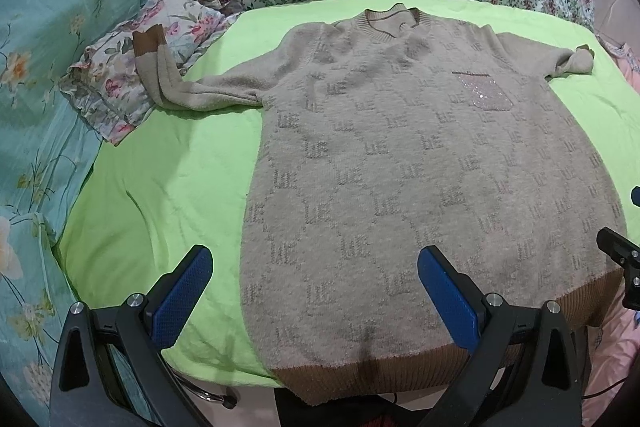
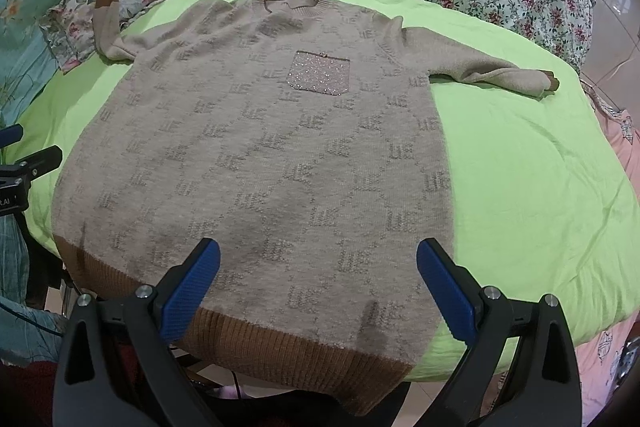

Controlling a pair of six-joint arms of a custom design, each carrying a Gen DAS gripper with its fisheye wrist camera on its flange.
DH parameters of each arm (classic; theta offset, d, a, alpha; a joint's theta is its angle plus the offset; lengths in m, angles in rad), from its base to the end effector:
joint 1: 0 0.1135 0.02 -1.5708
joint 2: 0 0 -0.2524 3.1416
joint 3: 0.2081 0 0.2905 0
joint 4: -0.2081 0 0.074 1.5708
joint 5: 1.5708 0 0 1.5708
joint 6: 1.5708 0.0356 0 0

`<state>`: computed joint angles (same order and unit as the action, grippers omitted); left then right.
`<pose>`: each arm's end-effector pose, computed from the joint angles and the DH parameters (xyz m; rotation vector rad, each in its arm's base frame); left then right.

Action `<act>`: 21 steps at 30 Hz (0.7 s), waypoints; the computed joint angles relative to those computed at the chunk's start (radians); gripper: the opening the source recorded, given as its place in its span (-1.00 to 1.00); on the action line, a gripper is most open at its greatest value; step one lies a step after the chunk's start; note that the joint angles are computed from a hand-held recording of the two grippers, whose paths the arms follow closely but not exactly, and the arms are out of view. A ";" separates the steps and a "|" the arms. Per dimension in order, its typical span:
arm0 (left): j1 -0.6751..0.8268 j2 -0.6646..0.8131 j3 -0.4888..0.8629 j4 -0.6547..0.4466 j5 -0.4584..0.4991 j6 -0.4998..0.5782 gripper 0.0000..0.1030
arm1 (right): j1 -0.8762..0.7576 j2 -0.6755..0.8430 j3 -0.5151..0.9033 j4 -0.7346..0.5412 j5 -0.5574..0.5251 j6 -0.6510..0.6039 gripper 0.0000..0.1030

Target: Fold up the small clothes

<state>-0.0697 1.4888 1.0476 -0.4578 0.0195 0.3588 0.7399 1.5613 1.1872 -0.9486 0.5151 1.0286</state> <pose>0.3493 -0.0251 0.2122 0.5339 2.4139 0.1005 0.2555 0.2095 0.2161 0.4557 2.5451 -0.1822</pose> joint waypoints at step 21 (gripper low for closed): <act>-0.008 0.024 0.004 0.034 0.025 -0.022 0.99 | -0.004 -0.007 -0.022 0.055 0.028 -0.013 0.92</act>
